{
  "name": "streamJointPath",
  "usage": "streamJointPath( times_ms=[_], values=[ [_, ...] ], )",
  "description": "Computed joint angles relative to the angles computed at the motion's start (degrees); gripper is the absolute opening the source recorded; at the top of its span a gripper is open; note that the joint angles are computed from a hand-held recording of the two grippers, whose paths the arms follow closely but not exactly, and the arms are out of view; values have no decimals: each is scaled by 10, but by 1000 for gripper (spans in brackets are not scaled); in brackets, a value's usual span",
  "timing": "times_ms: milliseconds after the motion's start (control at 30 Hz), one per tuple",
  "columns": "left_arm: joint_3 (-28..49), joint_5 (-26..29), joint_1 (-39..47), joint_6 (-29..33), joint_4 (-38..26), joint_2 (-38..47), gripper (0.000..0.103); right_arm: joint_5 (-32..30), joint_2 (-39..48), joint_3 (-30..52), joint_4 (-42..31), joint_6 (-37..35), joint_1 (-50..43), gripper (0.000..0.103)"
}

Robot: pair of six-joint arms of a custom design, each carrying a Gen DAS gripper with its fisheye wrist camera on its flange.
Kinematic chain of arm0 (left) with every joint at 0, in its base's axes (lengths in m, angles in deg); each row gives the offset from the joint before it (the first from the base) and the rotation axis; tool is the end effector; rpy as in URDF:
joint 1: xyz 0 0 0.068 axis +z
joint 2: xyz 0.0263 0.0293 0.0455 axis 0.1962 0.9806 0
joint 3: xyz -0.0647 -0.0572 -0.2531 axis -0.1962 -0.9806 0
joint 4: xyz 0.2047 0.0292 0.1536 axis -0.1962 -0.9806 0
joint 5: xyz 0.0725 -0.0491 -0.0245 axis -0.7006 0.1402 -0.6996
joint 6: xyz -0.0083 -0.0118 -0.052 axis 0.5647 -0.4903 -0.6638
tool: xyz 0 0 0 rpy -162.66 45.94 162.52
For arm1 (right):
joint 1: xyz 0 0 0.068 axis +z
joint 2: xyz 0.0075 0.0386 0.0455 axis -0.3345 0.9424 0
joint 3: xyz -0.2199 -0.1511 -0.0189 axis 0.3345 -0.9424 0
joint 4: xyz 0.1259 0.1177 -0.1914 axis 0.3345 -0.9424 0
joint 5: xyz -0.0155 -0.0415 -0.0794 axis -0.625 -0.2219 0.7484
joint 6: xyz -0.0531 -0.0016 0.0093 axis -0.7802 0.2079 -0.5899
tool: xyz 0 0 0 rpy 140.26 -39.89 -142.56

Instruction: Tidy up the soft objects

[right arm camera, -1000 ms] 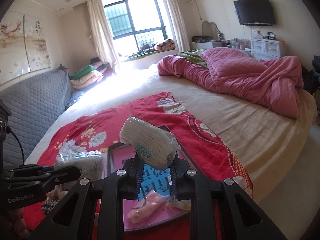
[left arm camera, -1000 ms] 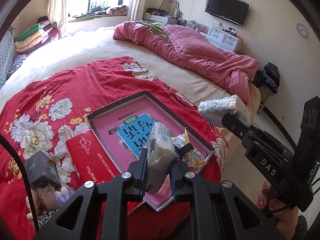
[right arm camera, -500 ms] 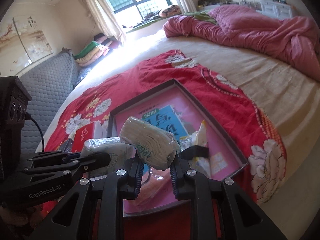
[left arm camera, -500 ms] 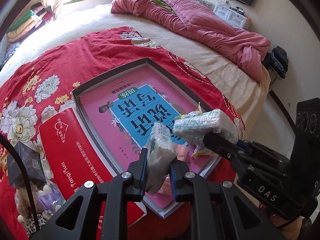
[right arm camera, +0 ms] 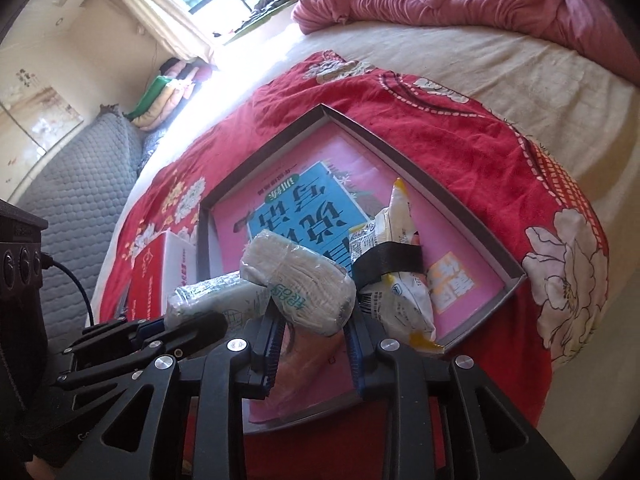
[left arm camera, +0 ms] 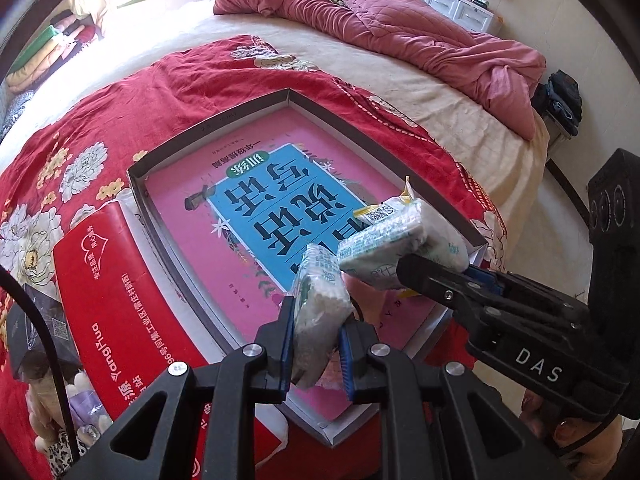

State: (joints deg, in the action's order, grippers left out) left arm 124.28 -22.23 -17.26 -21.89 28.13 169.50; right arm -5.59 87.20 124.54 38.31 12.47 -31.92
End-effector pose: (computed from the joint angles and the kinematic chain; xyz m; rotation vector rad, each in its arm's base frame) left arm 0.2828 -0.1537 0.2443 0.2617 2.6761 -0.2433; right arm 0.2754 -0.0408 0.2213 0.0296 2.5320 0.6549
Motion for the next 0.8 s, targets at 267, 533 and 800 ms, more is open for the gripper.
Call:
streamJointPath(
  times_ms=[267, 533, 800],
  values=[
    [-13, 0, -5, -8, 16, 5, 20, 62, -18, -8, 21, -12, 8, 42],
    [-19, 14, -14, -18, 28, 2, 29, 69, -10, -9, 32, 7, -9, 51],
    [-33, 15, -19, -19, 40, -15, 38, 86, -14, -10, 32, 8, -12, 53]
  ],
)
